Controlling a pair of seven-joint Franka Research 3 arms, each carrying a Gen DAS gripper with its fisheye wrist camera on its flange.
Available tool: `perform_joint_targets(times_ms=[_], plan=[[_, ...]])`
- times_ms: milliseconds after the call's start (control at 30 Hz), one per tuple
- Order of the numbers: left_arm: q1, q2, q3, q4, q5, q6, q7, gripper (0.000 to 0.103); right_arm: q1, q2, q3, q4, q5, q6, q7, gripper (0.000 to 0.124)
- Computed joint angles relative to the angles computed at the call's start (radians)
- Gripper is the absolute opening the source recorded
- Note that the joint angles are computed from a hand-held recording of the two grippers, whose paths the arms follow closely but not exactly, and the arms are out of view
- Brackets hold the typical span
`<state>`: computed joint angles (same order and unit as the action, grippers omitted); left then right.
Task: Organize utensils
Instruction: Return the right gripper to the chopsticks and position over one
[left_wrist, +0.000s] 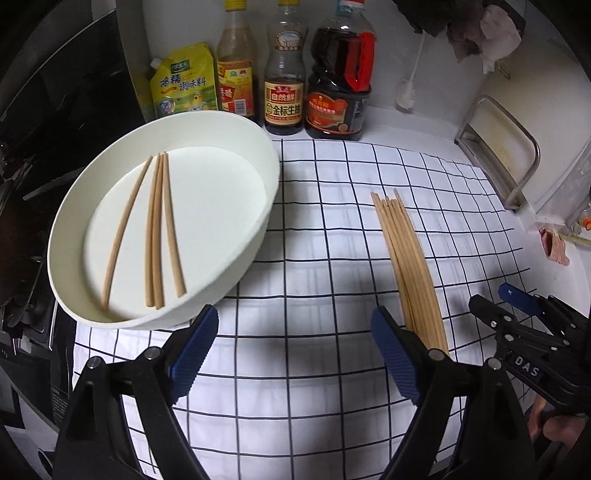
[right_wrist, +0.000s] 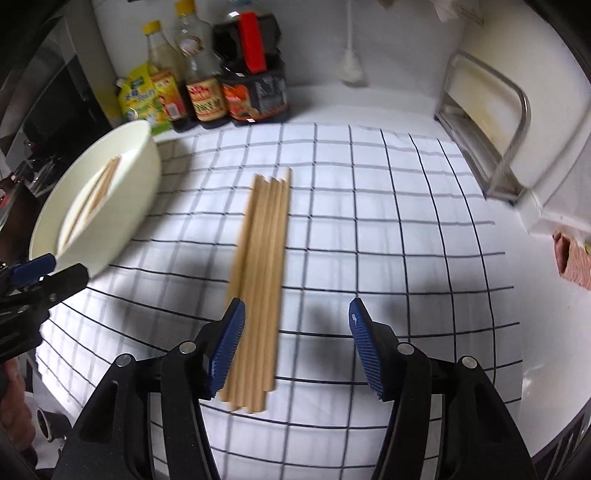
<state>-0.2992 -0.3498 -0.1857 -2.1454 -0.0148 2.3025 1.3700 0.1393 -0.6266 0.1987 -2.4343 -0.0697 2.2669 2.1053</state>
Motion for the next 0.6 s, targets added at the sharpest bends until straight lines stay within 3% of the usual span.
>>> perform_joint_targets(times_ms=[400, 600], plan=[[-0.017, 0.031, -0.028, -0.006, 0.029, 0.031, -0.035, 0.083, -0.003, 0.073, -0.013, -0.039, -0.002, 0.104, -0.020, 0.056], [-0.029, 0.046, -0.030, -0.004, 0.024, 0.046, -0.036, 0.083, -0.003, 0.107, -0.014, -0.028, -0.027, 0.102, -0.031, 0.056]])
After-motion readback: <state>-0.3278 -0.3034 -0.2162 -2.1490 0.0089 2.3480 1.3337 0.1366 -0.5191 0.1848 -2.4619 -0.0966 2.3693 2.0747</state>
